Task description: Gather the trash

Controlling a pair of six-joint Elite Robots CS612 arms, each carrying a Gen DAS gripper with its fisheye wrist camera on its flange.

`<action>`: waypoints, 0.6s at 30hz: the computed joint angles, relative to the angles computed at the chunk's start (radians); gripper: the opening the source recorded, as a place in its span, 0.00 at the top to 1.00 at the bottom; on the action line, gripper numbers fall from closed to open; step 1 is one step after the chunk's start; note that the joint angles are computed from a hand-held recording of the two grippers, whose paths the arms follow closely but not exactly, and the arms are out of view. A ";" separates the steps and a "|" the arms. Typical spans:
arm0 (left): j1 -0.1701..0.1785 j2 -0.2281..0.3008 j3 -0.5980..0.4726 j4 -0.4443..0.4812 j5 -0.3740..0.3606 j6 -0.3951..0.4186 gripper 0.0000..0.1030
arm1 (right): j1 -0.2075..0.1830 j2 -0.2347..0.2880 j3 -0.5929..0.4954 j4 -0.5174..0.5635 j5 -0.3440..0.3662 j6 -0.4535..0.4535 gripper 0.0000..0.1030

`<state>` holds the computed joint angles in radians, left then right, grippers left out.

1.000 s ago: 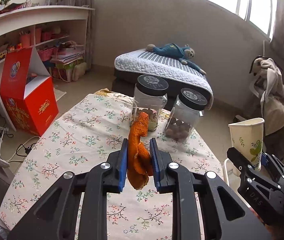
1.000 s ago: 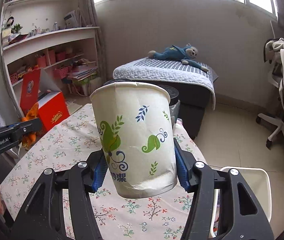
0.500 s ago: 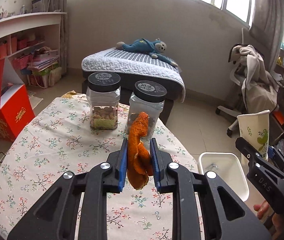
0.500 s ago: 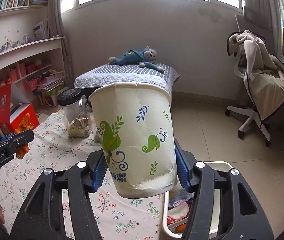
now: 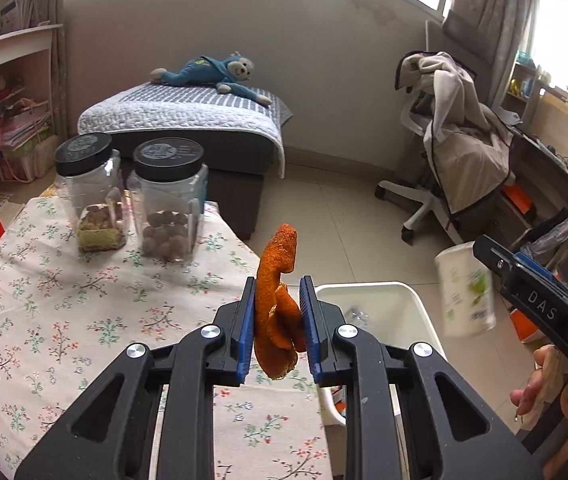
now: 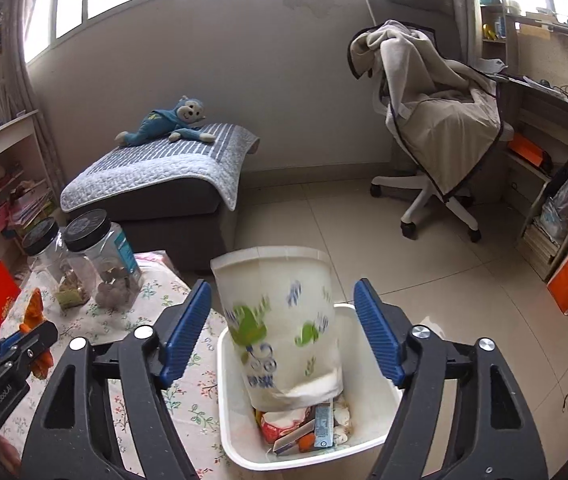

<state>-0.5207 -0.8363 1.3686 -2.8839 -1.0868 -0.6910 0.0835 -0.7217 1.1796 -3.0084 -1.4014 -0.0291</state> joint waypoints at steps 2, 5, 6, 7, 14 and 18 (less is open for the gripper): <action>-0.005 0.025 -0.042 0.014 -0.021 0.022 0.79 | -0.007 -0.001 0.003 -0.027 -0.024 0.033 0.18; -0.009 0.062 -0.106 0.037 -0.073 0.034 0.79 | -0.023 0.004 -0.009 -0.043 -0.050 0.099 0.13; -0.010 0.074 -0.127 0.045 -0.092 0.036 0.78 | -0.028 0.003 -0.009 -0.049 -0.057 0.122 0.11; -0.011 0.085 -0.146 0.054 -0.108 0.039 0.77 | -0.032 0.003 -0.010 -0.053 -0.065 0.141 0.11; -0.011 0.126 -0.223 0.088 -0.219 0.059 0.44 | -0.045 -0.001 0.005 -0.123 -0.136 0.225 0.07; -0.016 0.097 -0.188 0.075 -0.163 0.080 0.27 | -0.034 -0.005 0.023 -0.187 -0.164 0.208 0.07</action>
<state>-0.5363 -0.7390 1.1807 -2.8093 -1.2497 -0.6107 0.0495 -0.7271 1.2031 -3.1951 -1.5659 0.1784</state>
